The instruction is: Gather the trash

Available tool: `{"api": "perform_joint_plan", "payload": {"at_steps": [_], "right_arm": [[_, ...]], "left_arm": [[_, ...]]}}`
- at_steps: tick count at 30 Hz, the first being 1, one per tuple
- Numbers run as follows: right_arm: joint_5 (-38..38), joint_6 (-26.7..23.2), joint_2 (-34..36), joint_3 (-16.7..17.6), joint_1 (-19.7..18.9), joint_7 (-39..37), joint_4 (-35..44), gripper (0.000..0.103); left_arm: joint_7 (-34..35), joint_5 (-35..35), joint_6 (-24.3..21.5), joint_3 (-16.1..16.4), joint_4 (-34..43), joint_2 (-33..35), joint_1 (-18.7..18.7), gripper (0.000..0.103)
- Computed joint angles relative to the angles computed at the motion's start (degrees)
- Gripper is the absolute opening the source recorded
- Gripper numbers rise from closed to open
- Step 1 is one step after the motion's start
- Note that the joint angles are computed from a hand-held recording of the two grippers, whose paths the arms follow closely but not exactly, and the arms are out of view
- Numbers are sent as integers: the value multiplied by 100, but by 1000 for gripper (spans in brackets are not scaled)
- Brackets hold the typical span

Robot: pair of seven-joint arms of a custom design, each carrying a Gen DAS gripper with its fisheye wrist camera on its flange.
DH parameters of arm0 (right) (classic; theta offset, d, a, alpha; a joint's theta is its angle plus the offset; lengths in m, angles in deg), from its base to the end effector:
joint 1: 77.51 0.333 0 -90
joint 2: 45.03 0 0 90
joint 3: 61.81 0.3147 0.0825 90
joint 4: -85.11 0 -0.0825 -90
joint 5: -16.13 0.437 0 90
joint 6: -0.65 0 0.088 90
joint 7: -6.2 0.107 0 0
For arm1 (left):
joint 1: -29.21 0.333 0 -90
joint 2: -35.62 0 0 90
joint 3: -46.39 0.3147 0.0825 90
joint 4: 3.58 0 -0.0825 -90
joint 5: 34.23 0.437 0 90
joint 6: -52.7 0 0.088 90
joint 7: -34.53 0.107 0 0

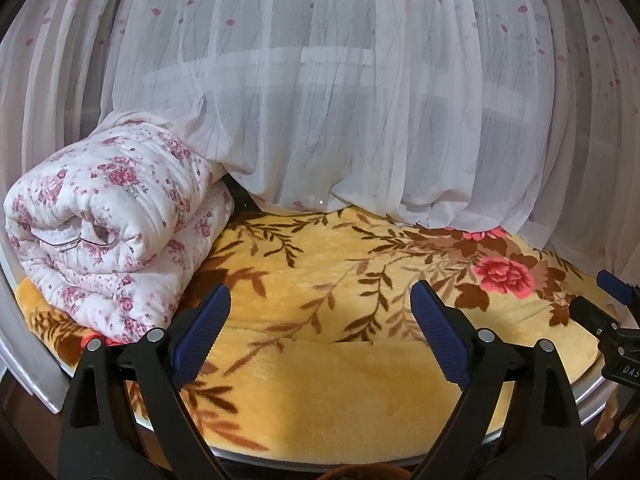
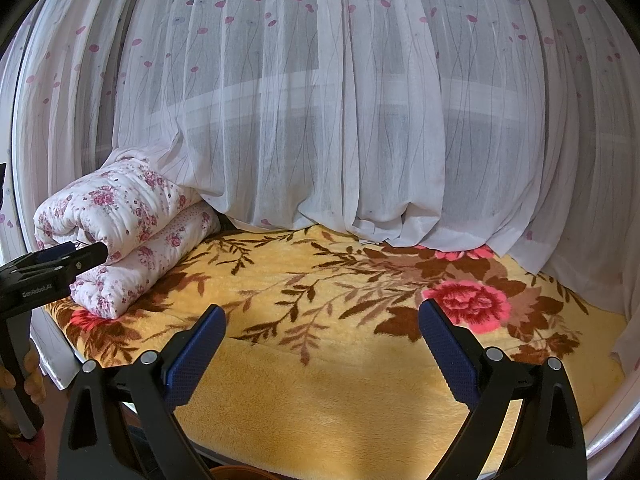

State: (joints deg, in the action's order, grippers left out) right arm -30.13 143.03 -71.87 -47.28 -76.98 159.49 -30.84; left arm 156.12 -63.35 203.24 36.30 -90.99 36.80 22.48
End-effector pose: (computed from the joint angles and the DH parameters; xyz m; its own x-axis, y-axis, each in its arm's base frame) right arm 0.4852 0.1675 0.7359 -0.3339 -0.9399 -0.0717 -0.3247 0.1861 -0.9273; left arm 0.6352 -0.1782 0.7636 -0.5264 -0.8501 0.0131 -0.3523 0.2041 -0.9134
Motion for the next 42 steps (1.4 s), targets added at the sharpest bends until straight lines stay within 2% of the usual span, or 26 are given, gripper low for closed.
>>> {"api": "perform_joint_plan", "payload": {"at_steps": [42], "right_arm": [[41,6,-8,-25,1,-68,7,95]], "left_arm": [[-34,44,6,0,-13,-8,-8,90]]}}
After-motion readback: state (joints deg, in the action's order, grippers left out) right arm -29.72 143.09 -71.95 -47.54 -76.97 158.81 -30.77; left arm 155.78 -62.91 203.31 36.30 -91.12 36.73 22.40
